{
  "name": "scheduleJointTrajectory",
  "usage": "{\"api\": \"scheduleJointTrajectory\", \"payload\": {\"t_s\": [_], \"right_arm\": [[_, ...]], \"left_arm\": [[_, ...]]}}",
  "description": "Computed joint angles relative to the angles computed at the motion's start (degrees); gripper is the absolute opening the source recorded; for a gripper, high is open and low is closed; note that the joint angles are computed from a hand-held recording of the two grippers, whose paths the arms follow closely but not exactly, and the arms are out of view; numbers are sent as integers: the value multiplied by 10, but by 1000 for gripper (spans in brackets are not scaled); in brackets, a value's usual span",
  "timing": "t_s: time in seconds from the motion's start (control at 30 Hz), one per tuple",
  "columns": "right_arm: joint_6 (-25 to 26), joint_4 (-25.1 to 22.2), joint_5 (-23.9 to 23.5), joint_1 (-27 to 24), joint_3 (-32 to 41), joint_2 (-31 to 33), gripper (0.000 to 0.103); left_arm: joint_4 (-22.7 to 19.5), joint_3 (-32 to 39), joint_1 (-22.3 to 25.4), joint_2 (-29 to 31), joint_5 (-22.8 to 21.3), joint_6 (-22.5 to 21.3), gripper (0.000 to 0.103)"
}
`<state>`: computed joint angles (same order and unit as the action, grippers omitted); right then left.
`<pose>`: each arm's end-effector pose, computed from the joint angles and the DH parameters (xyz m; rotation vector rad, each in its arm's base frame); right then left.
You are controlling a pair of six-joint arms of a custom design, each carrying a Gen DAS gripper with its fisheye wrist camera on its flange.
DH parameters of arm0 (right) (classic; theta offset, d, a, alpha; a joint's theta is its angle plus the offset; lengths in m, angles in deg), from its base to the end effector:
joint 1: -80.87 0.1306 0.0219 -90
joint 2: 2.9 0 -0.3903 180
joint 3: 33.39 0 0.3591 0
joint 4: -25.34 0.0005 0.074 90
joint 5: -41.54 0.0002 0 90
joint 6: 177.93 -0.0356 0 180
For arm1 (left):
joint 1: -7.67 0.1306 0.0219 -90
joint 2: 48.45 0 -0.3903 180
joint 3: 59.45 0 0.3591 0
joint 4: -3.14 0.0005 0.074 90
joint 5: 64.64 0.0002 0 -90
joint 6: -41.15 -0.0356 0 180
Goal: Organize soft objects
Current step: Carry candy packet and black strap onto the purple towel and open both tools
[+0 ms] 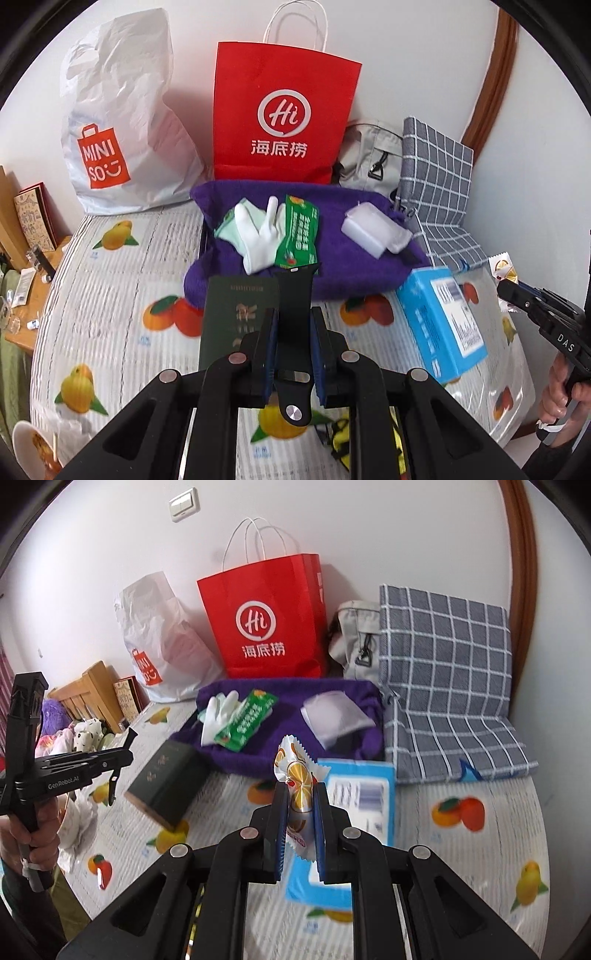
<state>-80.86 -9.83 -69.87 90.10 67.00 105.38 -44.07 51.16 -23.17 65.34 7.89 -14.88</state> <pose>0.5687 0.1051 0.3786 -0.5113 2.2430 0.4521 0.5260 -0.3022 0.3845 -0.1981 2.3936 -0.1517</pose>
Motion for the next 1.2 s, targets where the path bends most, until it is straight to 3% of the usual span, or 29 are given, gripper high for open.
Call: {"api": "scheduleJointTrajectory", "payload": {"t_s": [0.53, 1.03, 1.2], "right_arm": [[-11, -71, -12, 25, 203, 128, 13], [-18, -207, -18, 38, 497, 303, 13], [-25, -258, -29, 36, 583, 364, 13]], "left_arm": [[-29, 98, 54, 68, 27, 0, 17], [-82, 242, 97, 169, 73, 0, 17], [-131, 311, 110, 219, 71, 1, 17]]}}
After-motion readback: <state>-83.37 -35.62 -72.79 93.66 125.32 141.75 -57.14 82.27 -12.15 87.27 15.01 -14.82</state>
